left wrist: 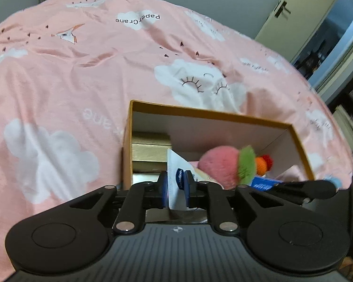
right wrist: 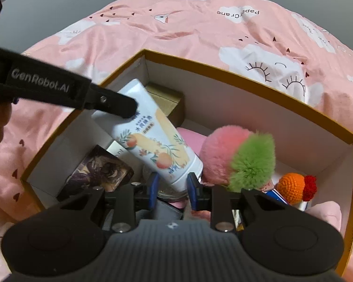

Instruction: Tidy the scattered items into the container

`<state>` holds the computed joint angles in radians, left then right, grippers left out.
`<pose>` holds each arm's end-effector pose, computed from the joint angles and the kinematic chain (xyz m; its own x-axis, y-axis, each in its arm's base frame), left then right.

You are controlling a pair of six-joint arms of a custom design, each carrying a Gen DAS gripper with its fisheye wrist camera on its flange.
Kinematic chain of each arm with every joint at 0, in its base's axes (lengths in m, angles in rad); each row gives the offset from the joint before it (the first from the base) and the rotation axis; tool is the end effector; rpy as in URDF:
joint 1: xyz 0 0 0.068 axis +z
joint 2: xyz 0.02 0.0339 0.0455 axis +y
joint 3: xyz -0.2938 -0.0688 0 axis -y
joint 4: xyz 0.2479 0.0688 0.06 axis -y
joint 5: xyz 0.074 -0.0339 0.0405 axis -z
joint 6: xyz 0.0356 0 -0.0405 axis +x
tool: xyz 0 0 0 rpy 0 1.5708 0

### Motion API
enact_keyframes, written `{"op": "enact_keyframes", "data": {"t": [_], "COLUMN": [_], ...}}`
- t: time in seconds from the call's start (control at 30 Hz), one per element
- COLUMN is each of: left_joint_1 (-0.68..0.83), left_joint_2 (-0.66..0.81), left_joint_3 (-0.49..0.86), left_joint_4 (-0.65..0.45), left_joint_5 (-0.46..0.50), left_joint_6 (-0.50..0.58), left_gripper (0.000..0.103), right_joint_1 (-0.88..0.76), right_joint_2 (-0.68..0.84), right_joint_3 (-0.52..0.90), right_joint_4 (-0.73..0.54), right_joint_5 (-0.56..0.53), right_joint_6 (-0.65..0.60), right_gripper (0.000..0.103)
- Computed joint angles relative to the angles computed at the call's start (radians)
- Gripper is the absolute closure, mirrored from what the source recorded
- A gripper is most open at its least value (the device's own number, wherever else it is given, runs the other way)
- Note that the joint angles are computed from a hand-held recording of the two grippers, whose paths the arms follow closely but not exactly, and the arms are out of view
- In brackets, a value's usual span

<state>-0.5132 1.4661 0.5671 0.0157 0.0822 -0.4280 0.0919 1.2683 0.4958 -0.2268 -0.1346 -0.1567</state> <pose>0.2251 -0.1302 0.1644 -0.8345 -0.0045 -0.5510 0.2070 0.9241 -0.3211 0.2097 0.0241 0.1720 -0.8018 -0.2292 -0.5519 -0.2919 0.9561 0.0271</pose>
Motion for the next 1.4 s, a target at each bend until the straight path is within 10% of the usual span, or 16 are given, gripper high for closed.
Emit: {"op": "enact_keyframes", "data": {"t": [0.83,1.17,1.4], "left_joint_1": [-0.103,-0.206,-0.424], "left_joint_2": [-0.096,-0.328,-0.482], "left_joint_3": [0.018,-0.051,-0.081], "left_joint_4": [-0.128,-0.177,-0.234], "left_joint_5": [-0.155,-0.259,-0.535], "left_joint_6": [0.128,0.119,0.015], "left_gripper": [0.049,0.048,0.041], "right_joint_1": [0.009,-0.01,0.075], "right_joint_2": [-0.159,-0.41,-0.716], "right_joint_3": [-0.018,-0.05,-0.094], "right_joint_4": [-0.082,-0.191,-0.262], "right_joint_5": [0.035,0.01,0.137], "right_joint_6": [0.035,0.072,0.22], "right_gripper": [0.072,0.048,0.033]}}
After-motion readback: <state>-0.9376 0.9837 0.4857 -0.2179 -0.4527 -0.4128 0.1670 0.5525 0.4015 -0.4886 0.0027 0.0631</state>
